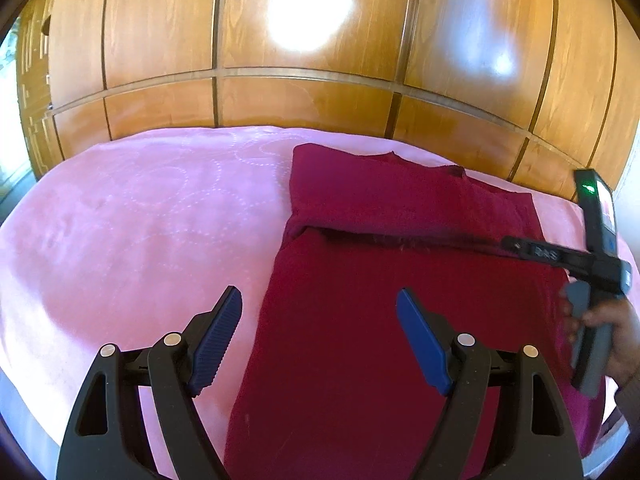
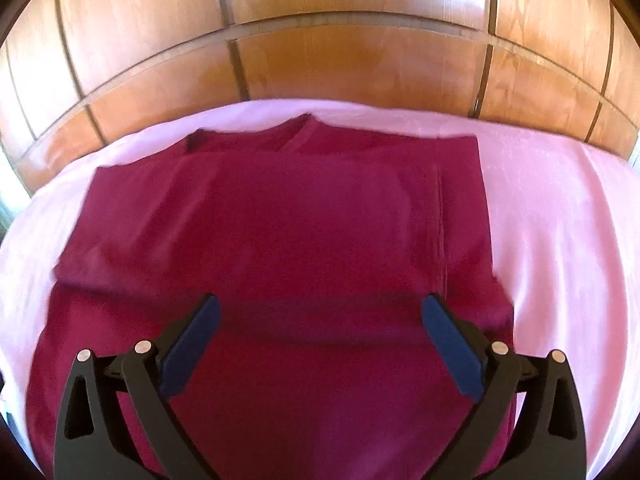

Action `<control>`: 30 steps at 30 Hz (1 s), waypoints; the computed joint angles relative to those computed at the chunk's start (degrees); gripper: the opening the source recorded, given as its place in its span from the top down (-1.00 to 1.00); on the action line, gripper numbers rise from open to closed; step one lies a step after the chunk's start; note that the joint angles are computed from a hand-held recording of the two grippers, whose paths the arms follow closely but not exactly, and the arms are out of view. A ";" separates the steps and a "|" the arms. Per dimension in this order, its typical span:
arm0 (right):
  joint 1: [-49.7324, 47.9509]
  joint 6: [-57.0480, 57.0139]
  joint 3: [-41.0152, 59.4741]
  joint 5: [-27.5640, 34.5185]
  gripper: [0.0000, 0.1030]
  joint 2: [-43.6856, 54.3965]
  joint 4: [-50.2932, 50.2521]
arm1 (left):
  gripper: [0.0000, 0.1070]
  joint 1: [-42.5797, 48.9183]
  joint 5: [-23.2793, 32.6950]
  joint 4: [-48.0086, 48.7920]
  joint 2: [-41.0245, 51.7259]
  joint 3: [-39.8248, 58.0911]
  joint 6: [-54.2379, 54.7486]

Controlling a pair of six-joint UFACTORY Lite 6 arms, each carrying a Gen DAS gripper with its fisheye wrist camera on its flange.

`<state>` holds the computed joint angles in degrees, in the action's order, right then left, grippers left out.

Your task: Fold small clothes

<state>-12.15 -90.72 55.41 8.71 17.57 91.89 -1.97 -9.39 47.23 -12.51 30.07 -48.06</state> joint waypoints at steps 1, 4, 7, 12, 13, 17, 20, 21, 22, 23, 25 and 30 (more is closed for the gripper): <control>-0.41 3.00 -2.76 0.91 -0.95 -1.85 -3.28 | -0.47 0.23 -0.09 0.79 -0.65 -0.73 -0.71; -1.14 -2.21 -11.38 1.87 -0.95 -7.03 0.12 | -0.47 2.04 -1.03 8.54 -2.22 -2.65 -7.53; -2.14 -17.68 -21.61 3.25 -0.96 -15.24 12.70 | -0.47 2.45 -0.99 8.83 -4.48 -5.27 -7.84; -7.99 -10.17 -31.37 8.27 -0.96 -25.17 0.84 | -0.47 4.80 -2.16 11.86 -4.67 -7.66 -8.45; -9.47 -6.93 -32.49 9.48 -0.96 -26.97 -3.32 | -0.47 5.21 -2.31 11.99 -4.83 -8.18 -8.24; -17.94 5.09 -36.72 15.71 -0.95 -37.18 -20.20 | -0.47 7.92 -3.34 18.73 -4.90 -10.41 -12.43; -30.65 6.38 -38.05 23.32 -0.95 -42.42 -26.72 | -0.47 12.67 -6.05 28.98 -5.42 -12.52 -19.30; -35.20 5.59 -37.77 25.65 -0.95 -42.08 -27.66 | -0.47 13.78 -6.54 31.89 -5.35 -12.80 -21.27; -39.05 4.86 -37.52 27.78 -0.95 -41.43 -28.72 | -0.40 15.56 -7.61 36.60 -5.32 -13.16 -24.46; -43.99 3.97 -36.58 30.29 -0.94 -39.13 -30.48 | -0.34 18.21 -9.23 42.38 -5.74 -13.84 -28.27; -49.30 2.90 -35.51 32.20 -0.81 -35.51 -33.19 | -0.32 24.19 -12.90 49.19 -7.92 -15.84 -31.06; -58.81 -0.27 -37.08 36.56 -0.36 -34.45 -42.19 | 0.11 35.82 -22.94 64.25 -9.64 -17.19 -36.25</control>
